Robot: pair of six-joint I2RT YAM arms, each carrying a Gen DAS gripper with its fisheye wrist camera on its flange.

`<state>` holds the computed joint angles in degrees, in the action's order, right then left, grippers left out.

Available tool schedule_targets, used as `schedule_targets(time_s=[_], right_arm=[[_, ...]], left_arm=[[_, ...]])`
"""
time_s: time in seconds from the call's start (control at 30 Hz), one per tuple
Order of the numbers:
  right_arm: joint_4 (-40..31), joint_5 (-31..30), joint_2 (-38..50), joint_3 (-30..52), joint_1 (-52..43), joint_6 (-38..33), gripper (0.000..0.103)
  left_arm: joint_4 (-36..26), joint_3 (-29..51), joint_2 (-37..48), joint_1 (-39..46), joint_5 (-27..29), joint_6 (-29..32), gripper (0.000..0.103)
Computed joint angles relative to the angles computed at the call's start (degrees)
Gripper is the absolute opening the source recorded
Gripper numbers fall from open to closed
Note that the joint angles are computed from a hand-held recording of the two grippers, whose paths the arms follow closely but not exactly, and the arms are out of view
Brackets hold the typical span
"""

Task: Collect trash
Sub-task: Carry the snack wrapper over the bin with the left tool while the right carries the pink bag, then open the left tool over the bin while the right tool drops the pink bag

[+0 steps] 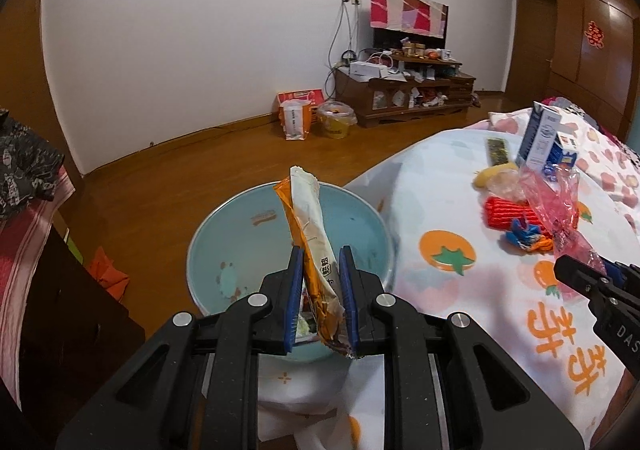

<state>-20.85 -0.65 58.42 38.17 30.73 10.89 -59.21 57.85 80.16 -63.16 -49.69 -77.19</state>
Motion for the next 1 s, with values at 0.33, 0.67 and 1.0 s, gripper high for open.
schedule_targets(time_s=[0.33, 0.67, 1.0], right_arm=[[3.1, 2.2, 8.2, 5.1, 7.8, 1.7, 0.028], [5.9, 2.3, 18.3, 11.1, 12.7, 3.1, 0.028], [7.7, 1.0, 28.6, 17.5, 14.5, 2.3, 0.028]], left_arm=[[0.5, -5.9, -6.1, 3.8, 1.0, 0.4, 0.019], [3.6, -10.4, -10.2, 8.9, 3.0, 3.3, 0.019], [10.7, -13.9, -11.5, 14.4, 6.9, 9.9, 0.019]])
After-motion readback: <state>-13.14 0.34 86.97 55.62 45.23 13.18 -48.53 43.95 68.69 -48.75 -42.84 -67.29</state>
